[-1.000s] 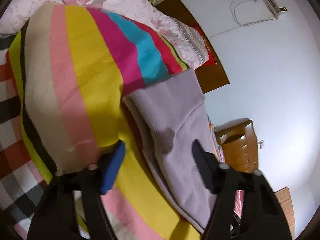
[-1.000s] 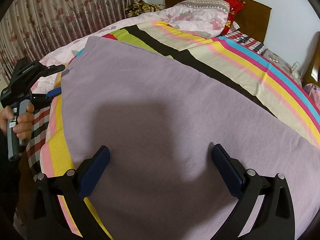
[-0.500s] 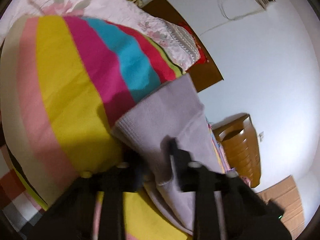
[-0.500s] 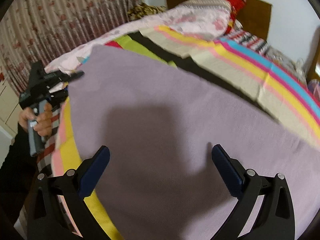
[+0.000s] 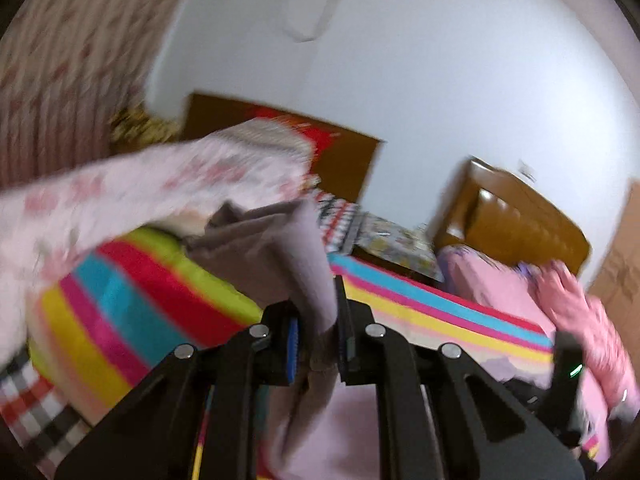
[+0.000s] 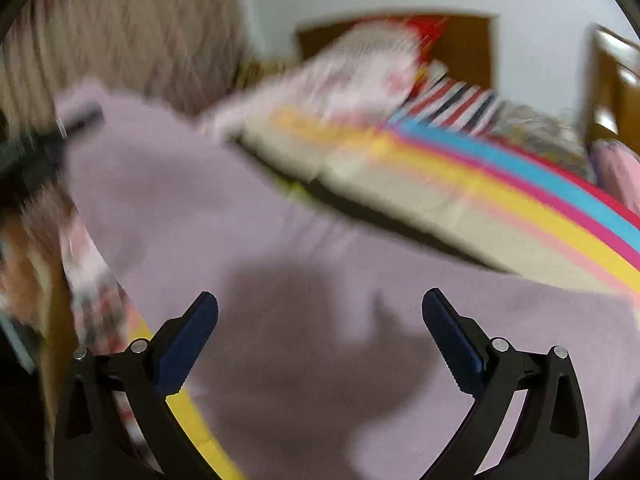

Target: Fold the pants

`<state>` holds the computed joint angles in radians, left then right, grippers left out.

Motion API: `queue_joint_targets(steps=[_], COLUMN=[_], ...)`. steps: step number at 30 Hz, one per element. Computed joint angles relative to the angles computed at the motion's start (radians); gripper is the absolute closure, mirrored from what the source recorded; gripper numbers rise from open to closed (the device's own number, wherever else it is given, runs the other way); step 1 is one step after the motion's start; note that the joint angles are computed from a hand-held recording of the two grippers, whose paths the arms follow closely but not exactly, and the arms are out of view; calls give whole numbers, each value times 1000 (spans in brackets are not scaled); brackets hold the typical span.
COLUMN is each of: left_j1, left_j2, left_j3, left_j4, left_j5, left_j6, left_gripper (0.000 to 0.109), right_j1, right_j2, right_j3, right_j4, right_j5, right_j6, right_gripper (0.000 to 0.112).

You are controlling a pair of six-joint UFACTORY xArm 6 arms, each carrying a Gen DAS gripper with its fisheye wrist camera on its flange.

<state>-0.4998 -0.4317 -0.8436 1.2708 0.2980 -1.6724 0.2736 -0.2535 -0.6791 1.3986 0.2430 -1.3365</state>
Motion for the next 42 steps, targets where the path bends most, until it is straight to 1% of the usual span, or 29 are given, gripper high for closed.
queue_joint_targets(steps=[2, 3, 5, 7, 8, 10, 12, 13, 14, 15, 16, 17, 19, 20, 21, 22, 23, 25, 26, 29, 30, 32, 35, 37, 38, 39, 40, 41, 42], left_j1=[-117, -195, -296, -366, -404, -456, -485, -495, -492, -475, -457, -443, -422, -426, -433, -432, -427, -422, -412, -396, -421, -432, -406, -389, -383, -375, -374, -374, -370], left_j2=[81, 159, 294, 434, 539, 683, 767, 756, 726, 666, 610, 536, 393, 347, 295, 261, 231, 178, 164, 123, 136, 155, 186, 211, 212, 208, 201, 193, 180], left_j3=[-95, -169, -280, -377, -442, -527, -543, -512, -465, -387, -334, -279, -188, -153, -105, -70, -35, 36, 59, 133, 124, 112, 97, 78, 80, 85, 91, 98, 110], left_j4=[33, 44, 17, -134, -237, -446, -567, -564, -520, -434, -329, -224, -23, 33, 48, 23, -17, -89, -107, -112, -104, -88, -58, -43, -29, -15, -7, -4, -2], left_j5=[50, 71, 84, 74, 63, 80, 66, 49, -2, -95, -155, -174, -103, -30, 73, 145, 196, 281, 288, 279, 300, 308, 256, 230, 218, 203, 202, 203, 197], left_j6=[6, 39, 117, 304, 409, 618, 717, 704, 652, 558, 453, 348, 139, 61, 23, 26, 41, 55, 56, 30, 10, -1, 1, -1, -12, -24, -33, -38, -50], left_gripper=[95, 95, 95, 95, 95, 93, 87, 76, 57, 46, 26, 14, 9, 9, 9, 9, 9, 9, 9, 9, 9, 9, 9, 9, 9, 9, 9, 9, 9], right_j1=[-85, -163, -270, -422, -521, -653, -771, -812, -848, -893, -913, -931, -935, -933, -928, -913, -888, -811, -768, -605, -566, -521, -449, -434, -435, -423, -418, -417, -409], right_j2=[-141, -231, -350, -465, -517, -553, -568, -574, -574, -567, -549, -525, -472, -442, -412, -380, -348, -304, -293, -235, -207, -175, -147, -119, -110, -90, -93, -100, -103], right_j3=[81, 137, 210, 279, 309, 328, 337, 345, 349, 351, 348, 345, 346, 345, 342, 337, 330, 323, 322, 294, 281, 261, 236, 220, 214, 203, 206, 211, 216], right_j4=[111, 119, 87, 34, 6, -31, -64, -80, -94, -106, -107, -104, -113, -117, -114, -110, -106, -106, -105, -151, -165, -182, -174, -143, -138, -115, -115, -122, -119], right_j5=[12, 40, 49, 92, 128, 192, 252, 274, 300, 349, 386, 426, 518, 570, 614, 653, 686, 731, 727, 611, 578, 527, 448, 431, 438, 415, 396, 386, 361], right_j6=[-78, -84, -54, -10, 18, 51, 69, 74, 74, 69, 68, 64, 83, 86, 83, 83, 91, 114, 122, 210, 244, 290, 320, 322, 332, 344, 362, 375, 379], right_gripper=[14, 14, 14, 14, 14, 14, 14, 14, 14, 14, 14, 14, 14, 14, 14, 14, 16, 27, 31, 33, 35, 35, 35, 41, 47, 56, 62, 77, 96])
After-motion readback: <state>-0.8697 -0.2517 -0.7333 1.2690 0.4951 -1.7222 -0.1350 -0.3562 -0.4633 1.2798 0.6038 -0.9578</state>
